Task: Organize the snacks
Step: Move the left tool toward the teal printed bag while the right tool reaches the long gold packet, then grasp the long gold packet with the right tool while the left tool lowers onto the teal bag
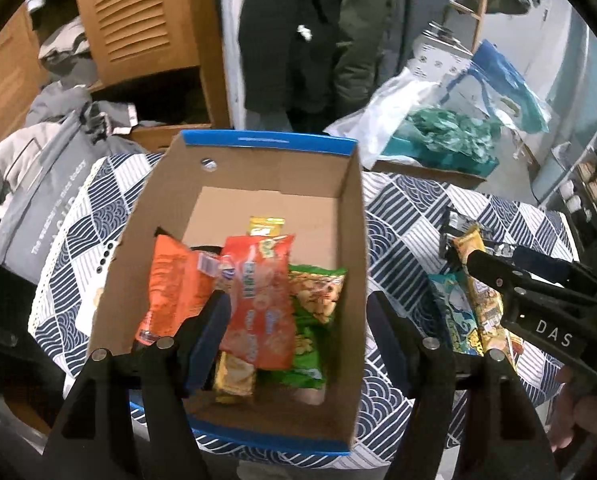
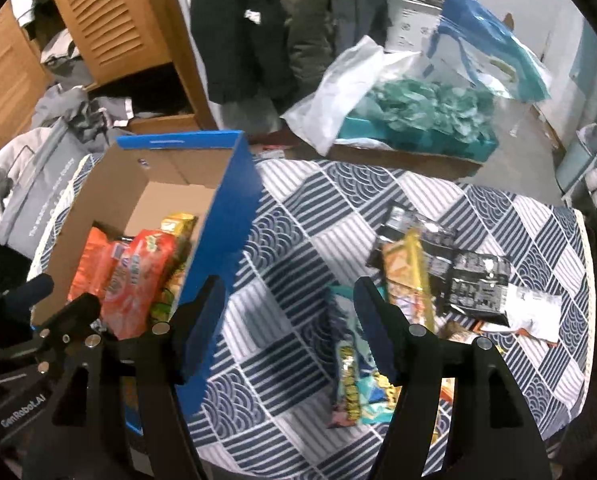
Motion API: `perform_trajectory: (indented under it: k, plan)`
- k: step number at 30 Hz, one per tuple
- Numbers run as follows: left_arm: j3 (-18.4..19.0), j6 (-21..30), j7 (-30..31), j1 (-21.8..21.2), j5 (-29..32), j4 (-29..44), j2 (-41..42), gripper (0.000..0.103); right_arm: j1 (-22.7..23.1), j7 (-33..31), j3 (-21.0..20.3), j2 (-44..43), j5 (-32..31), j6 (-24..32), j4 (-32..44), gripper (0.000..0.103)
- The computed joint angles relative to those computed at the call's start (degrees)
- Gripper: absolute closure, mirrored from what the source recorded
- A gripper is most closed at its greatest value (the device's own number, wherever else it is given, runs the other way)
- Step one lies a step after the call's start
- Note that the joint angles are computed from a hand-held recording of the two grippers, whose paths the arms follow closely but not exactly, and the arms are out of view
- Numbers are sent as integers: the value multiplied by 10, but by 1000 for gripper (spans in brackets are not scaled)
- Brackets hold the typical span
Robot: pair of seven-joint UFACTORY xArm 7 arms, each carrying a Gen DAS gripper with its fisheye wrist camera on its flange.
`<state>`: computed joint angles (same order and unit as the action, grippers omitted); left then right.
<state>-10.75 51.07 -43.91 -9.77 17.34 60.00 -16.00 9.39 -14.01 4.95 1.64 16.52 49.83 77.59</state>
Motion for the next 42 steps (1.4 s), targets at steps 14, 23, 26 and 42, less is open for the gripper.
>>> perform_trajectory:
  k: [14, 23, 26, 42]
  plan:
    - [-17, 22, -14, -47, 28, 74, 78, 31, -39, -46, -26, -10, 8, -5, -33, 35]
    - [-10, 32, -20, -84, 62, 125, 144, 27, -61, -62, -32, 10, 15, -10, -41, 35]
    - [-6, 33, -18, -96, 60, 139, 160, 27, -67, -68, -33, 15, 20, -13, -43, 35]
    - [22, 30, -10, -122, 9, 184, 240, 27, -78, -89, -27, 56, 21, -20, -39, 35]
